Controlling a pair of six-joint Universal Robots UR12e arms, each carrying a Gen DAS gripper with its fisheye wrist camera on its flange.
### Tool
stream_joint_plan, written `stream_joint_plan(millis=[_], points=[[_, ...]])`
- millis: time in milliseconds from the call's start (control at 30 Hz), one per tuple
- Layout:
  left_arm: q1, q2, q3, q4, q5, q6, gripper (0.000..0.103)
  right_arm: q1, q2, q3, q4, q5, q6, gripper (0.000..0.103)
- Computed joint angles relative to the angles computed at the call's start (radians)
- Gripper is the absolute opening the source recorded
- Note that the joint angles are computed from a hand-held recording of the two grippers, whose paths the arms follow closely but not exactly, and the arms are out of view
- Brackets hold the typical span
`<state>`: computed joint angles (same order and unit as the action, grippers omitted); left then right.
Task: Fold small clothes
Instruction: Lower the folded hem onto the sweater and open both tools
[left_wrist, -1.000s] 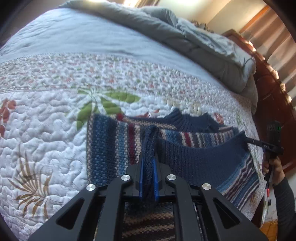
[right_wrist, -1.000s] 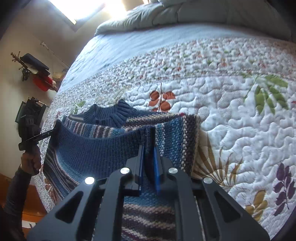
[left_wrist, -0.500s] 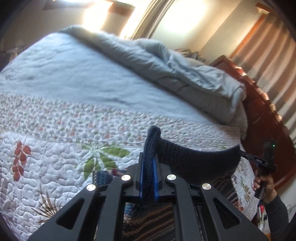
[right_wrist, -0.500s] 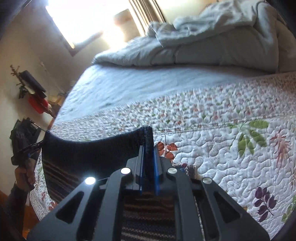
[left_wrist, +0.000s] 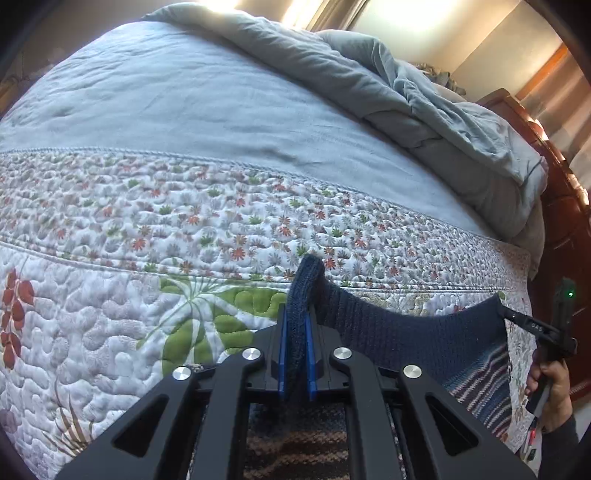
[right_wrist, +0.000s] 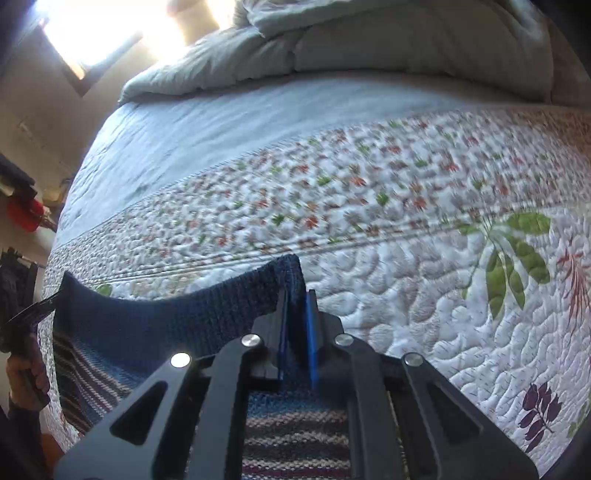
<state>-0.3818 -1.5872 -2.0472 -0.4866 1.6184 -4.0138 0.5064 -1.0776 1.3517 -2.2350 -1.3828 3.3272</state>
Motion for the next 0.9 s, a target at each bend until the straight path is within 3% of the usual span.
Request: stream_joint_plan(millis=[100,233,467,567,633,733,800,900], points=[[0.006,-0.018,-0.009,-0.044,-0.027,-0.018,0.008,0.002,0.004,0.011,0.013,-0.006,0.008,0.008],[0.013,-0.02,-0.034,-0.01,-0.055,-0.042,0.008,0.002,0.006,0.019,0.009,-0.002,0.004,0.008],[0.012,-0.029,-0.03,-0.04,-0.055,-0.048,0.009,0.002,0.013,0.024,0.002,0.003,0.02,0.008],[0.013,-0.027,-0.037,-0.024,-0.076,-0.056,0.013,-0.004,0.008,0.038,-0.002,0.029,0.045,0.016],[0.003,-0.002,-0.047,0.001,-0.037,-0.059,0.02,-0.021,-0.03,0.096,-0.099,0.075,0.078,0.03],[-0.022,0.071,-0.108,0.142,0.008,-0.056,0.054,-0.053,-0.111,0.196,-0.147,0.176,0.026,0.03],[-0.049,0.128,-0.165,0.239,0.013,-0.067,0.055,-0.075,-0.186,0.291,-0.151,0.234,-0.02,0.03],[-0.108,0.202,-0.241,0.296,0.009,-0.115,0.055,-0.112,-0.293,0.434,-0.187,0.288,-0.024,0.032]])
